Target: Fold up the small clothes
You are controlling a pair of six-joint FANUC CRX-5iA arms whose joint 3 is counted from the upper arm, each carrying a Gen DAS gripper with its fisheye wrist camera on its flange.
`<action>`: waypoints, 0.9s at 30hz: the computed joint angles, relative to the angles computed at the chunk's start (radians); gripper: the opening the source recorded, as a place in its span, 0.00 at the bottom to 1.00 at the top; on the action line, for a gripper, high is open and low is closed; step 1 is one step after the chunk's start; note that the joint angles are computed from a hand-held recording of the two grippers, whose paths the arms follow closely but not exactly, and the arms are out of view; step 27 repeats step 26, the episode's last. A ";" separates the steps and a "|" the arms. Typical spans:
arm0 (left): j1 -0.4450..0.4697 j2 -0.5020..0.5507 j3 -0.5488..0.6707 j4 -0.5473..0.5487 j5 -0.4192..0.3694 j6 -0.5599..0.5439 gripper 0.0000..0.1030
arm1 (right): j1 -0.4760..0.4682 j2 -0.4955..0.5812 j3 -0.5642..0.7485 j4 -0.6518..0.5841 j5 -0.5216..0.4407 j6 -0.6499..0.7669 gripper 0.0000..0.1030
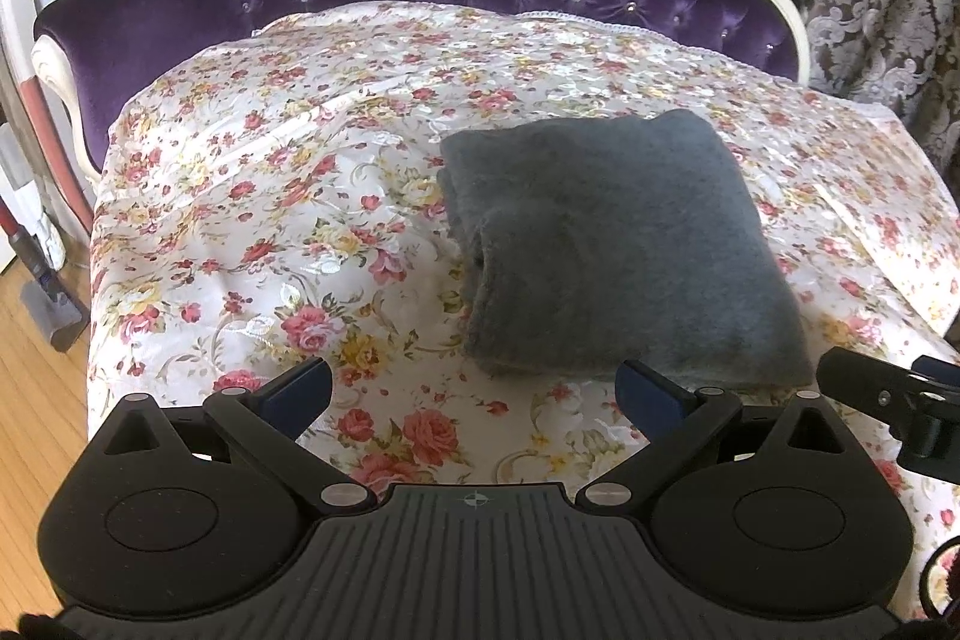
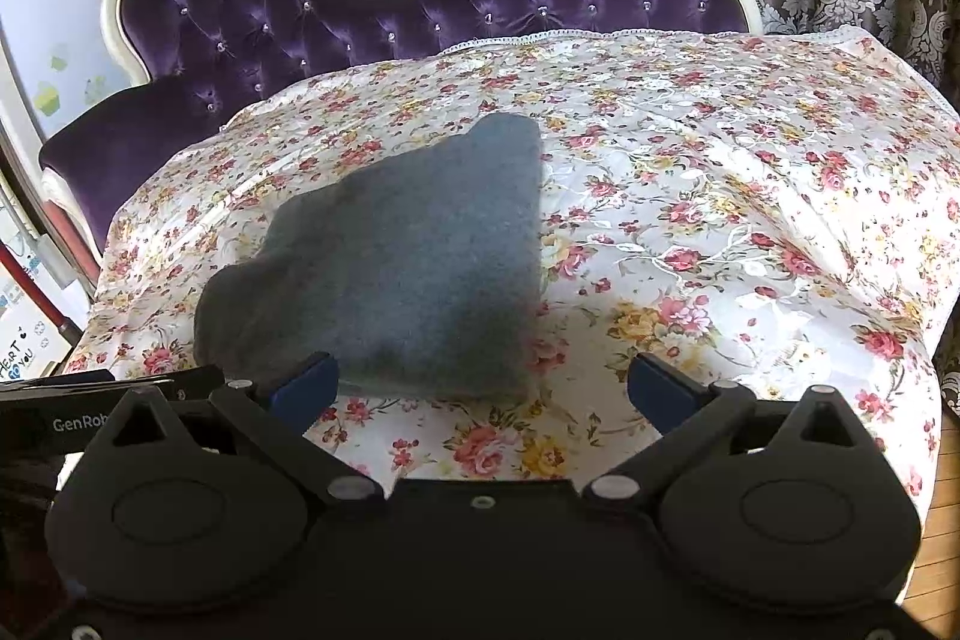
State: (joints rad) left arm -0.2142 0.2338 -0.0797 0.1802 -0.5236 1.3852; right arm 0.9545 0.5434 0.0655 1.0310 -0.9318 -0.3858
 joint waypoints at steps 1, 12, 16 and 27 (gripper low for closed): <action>0.000 0.000 0.001 -0.001 -0.001 0.001 0.99 | 0.000 0.002 0.003 -0.002 0.001 0.003 1.00; 0.001 0.004 0.002 0.005 -0.004 -0.002 0.99 | 0.000 0.008 0.015 -0.014 0.002 0.014 1.00; 0.000 0.004 0.001 0.006 -0.003 -0.003 0.99 | -0.002 0.008 0.015 -0.019 0.006 0.017 1.00; -0.001 0.010 0.014 -0.034 -0.002 0.043 0.99 | -0.004 0.011 0.022 -0.035 0.011 0.034 1.00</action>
